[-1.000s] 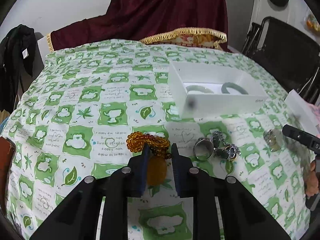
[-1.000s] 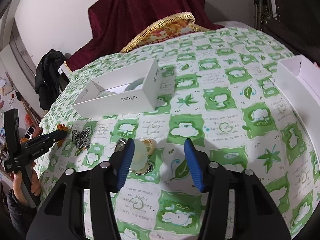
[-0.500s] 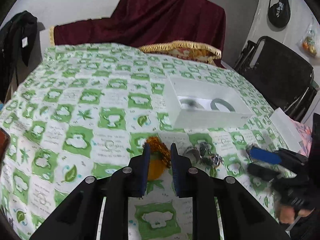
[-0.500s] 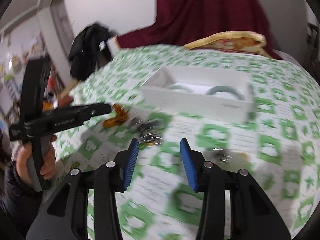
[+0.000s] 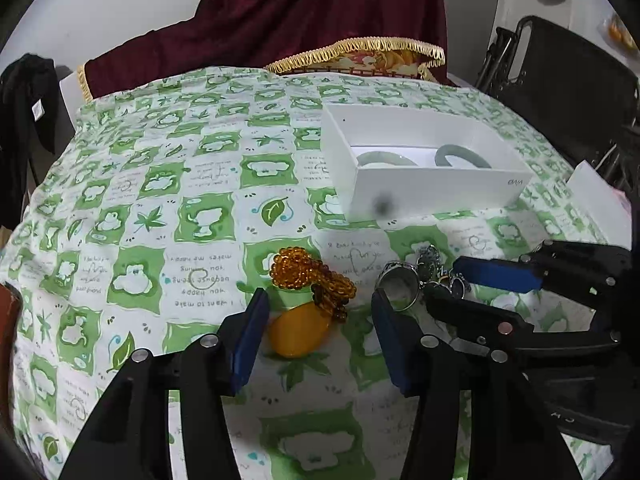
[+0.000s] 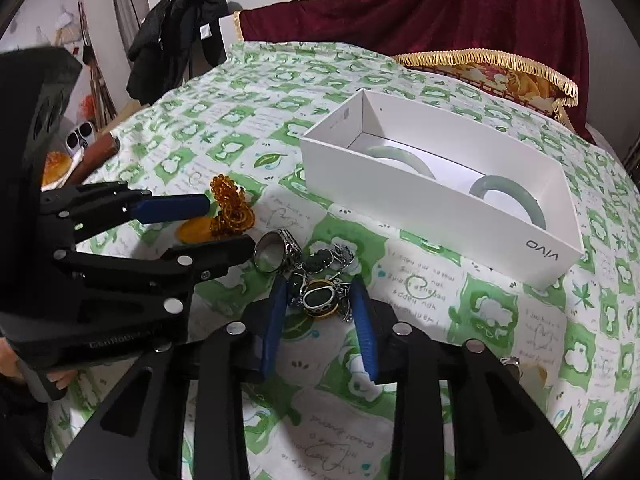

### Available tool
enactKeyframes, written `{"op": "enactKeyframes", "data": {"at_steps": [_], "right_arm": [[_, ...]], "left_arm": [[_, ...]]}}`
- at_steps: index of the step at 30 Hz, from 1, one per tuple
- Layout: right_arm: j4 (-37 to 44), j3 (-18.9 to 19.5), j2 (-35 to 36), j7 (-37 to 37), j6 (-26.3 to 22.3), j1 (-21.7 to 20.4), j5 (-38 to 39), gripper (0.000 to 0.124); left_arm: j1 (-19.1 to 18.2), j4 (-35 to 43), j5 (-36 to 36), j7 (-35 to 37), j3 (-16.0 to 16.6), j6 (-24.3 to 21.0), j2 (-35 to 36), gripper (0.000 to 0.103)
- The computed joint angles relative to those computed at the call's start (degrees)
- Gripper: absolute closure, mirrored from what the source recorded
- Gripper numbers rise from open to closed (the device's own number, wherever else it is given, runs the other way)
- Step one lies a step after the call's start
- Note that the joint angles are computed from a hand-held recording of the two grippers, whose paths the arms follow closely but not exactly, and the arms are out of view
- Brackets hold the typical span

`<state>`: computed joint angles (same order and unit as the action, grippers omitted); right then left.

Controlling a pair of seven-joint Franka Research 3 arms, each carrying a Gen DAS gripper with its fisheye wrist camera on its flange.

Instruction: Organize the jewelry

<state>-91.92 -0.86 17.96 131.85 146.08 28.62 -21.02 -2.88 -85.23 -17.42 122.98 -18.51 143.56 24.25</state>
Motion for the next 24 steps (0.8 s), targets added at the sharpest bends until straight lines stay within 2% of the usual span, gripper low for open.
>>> {"op": "enactKeyframes", "data": {"at_steps": [2,3,6,12,18,24], "right_arm": [[-2.54,-0.58,-1.54,1.95,3.7,0.13,-1.23,0.096],[-4.19,-0.86,-2.52,3.23,6.07,0.06,-1.85,0.096],[-7.54,-0.61,-4.78,4.91,10.08,-0.87,-1.3,0.096],[-14.97,2.08,-9.19,1.85,21.01,-4.93,9.12,0.096],[-19.17,2.26,-12.04,0.66,26.73,-5.48,13.45,0.095],[-21.28,1.41,-13.88,5.11,28.89,-5.18,9.49,0.095]], "left_arm": [[0.73,0.16,-1.2,1.09,-0.65,-0.34,0.1,0.078],[1.41,0.58,-2.61,2.08,-1.3,-1.22,0.29,0.08],[2.1,0.18,-5.33,3.39,-1.78,-0.97,-0.22,0.081],[4.38,1.19,-13.72,6.93,-3.09,-4.2,-0.53,0.082],[4.41,0.71,-18.41,9.38,-2.5,-4.54,-1.57,0.082],[3.75,0.81,-19.95,10.42,-1.5,-5.38,-1.82,0.082]]}}
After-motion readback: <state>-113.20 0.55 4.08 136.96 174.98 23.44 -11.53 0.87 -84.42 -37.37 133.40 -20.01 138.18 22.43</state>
